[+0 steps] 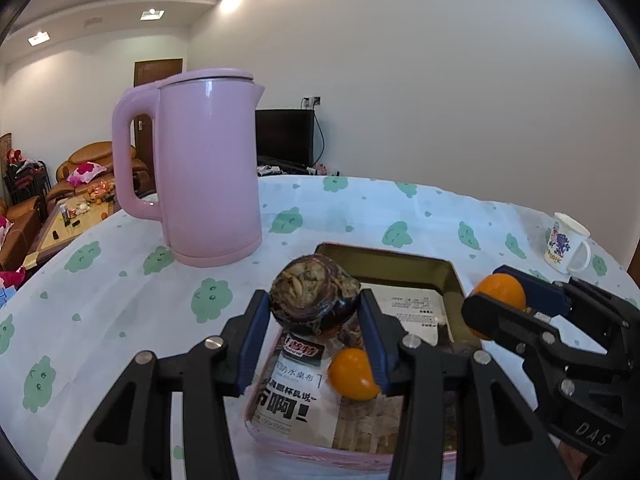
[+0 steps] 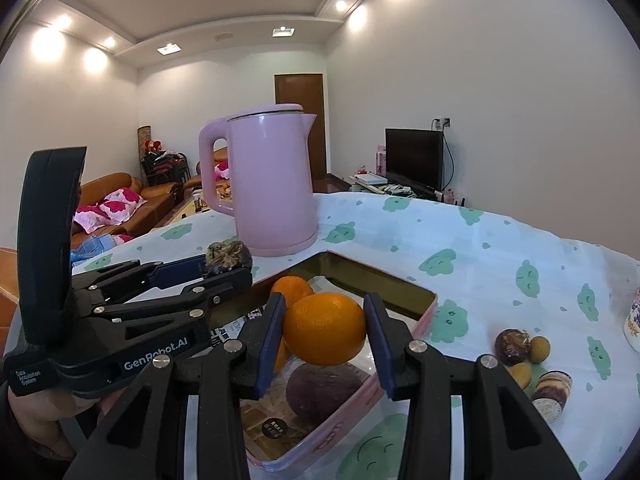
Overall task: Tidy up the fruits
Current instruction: 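Lower the brown root into the tin and open the left gripper while the right gripper releases the orange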
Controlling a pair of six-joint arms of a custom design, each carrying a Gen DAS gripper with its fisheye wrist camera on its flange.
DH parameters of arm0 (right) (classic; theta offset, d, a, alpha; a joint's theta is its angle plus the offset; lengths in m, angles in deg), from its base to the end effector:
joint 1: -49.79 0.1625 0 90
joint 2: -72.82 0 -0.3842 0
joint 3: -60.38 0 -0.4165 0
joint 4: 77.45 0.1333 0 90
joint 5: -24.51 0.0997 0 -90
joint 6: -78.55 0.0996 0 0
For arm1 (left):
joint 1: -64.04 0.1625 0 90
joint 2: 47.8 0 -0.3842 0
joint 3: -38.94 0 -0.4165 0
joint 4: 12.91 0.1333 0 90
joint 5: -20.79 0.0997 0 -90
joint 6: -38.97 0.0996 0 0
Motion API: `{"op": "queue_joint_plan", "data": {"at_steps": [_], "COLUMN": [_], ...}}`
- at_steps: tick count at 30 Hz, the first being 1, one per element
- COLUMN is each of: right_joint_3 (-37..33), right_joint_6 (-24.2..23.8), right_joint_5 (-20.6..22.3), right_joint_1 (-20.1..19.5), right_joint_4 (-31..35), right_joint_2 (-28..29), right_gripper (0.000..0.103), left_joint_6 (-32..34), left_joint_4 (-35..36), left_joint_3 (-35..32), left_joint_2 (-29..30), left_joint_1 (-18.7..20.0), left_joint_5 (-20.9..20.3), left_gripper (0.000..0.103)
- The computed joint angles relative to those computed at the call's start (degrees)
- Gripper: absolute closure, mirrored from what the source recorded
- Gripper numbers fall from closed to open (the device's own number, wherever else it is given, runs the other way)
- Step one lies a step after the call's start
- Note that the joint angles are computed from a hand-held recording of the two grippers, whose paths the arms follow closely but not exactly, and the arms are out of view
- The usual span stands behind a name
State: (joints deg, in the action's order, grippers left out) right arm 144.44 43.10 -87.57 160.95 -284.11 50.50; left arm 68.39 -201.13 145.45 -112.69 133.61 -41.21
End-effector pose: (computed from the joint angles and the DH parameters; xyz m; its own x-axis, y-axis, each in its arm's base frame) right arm 0.3368 -0.6046 -0.0299 -0.6741 -0.3497 0.6506 -0.7346 0.4090 -0.5413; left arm -0.0416 -0.6276 0.2686 -0.7455 0.2019 -0.6352 0.6410 0.4784 -0.6002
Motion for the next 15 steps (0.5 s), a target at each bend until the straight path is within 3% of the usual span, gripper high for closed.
{"op": "queue_joint_plan", "data": {"at_steps": [15], "right_joint_3": [-1.22], "right_joint_6": [0.44], "right_joint_5": [-0.51], "right_joint_1": [0.13], "right_joint_4": [2.64], "right_joint_2": [1.02], "right_gripper": [0.06], "left_joint_6": [-0.89], "left_joint_4": [2.42], "left_joint_3": [-0.57], "left_joint_2": [0.15], "left_joint_1": [0.4], "left_joint_5": [0.18], "left_gripper": [0.056]}}
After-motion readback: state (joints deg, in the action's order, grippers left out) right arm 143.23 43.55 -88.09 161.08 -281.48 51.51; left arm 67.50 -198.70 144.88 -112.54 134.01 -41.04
